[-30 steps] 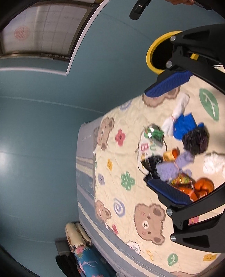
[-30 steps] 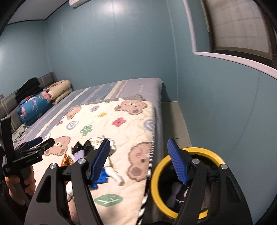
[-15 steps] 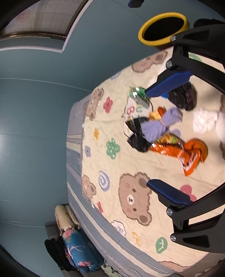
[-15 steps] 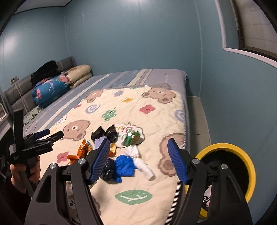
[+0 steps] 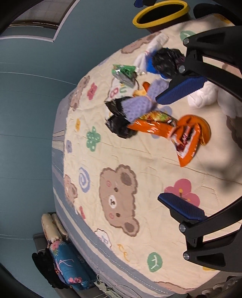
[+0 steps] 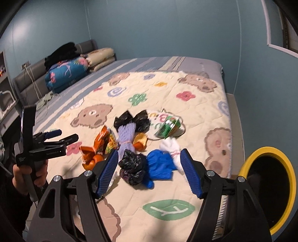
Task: Collect trash
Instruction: 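Move both open tools back over the items on the bed, then grasp the black plastic bag with the right tool while the left tool grasps the orange chip bag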
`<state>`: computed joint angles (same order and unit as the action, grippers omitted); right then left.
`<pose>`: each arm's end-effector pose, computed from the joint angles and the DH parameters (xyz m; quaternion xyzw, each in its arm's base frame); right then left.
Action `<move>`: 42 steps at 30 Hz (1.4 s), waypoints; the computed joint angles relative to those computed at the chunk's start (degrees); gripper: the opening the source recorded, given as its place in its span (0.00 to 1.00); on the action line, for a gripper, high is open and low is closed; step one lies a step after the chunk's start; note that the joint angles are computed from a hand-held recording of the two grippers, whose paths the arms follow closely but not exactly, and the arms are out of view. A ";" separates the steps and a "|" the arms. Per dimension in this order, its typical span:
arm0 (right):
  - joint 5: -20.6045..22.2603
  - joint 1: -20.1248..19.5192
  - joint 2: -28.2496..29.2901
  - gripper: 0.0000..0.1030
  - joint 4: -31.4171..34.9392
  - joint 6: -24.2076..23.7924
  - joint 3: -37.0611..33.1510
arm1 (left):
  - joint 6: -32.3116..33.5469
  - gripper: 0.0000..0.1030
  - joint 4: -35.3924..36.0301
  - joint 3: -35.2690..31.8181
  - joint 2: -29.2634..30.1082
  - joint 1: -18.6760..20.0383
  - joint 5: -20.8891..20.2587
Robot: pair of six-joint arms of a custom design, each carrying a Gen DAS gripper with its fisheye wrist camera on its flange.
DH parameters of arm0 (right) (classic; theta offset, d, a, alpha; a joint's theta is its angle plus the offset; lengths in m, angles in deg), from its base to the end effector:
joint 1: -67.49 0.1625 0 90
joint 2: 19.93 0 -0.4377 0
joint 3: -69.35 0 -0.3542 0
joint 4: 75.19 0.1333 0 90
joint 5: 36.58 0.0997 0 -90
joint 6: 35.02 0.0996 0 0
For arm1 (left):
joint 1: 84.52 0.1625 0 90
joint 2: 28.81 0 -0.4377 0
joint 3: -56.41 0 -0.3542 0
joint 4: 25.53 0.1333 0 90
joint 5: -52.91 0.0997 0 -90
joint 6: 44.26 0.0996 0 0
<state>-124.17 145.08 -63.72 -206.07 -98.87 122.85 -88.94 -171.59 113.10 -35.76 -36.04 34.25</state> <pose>-0.0381 -0.8127 0.3721 0.4230 -0.8652 0.2238 0.1499 -0.3373 -0.7244 -0.0755 -0.0545 0.8100 -0.4305 0.3945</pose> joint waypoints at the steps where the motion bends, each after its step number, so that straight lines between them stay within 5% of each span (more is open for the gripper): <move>1: -0.39 0.03 0.24 0.64 -0.38 -0.32 0.47 | -0.04 0.89 -0.38 0.34 -0.03 0.17 -0.29; 17: -5.53 0.93 5.33 0.57 -8.61 -8.91 5.34 | 3.16 0.88 -2.25 -5.26 4.02 3.95 -4.96; 25: -8.74 1.05 9.18 0.44 -6.39 -7.47 1.26 | 5.00 0.71 -3.32 -6.58 5.15 4.90 -7.00; 36: -9.81 1.29 11.33 0.28 -4.07 -5.90 -2.25 | 7.81 0.29 -5.68 -7.70 6.09 5.31 -9.64; 42: -8.69 1.23 10.83 0.19 -4.60 -4.70 -1.67 | 7.90 0.25 -6.16 -7.51 6.15 4.74 -8.27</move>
<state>-132.86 146.31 -52.90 -210.67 -103.57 121.18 -81.04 -177.74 105.59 -29.61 -31.30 25.97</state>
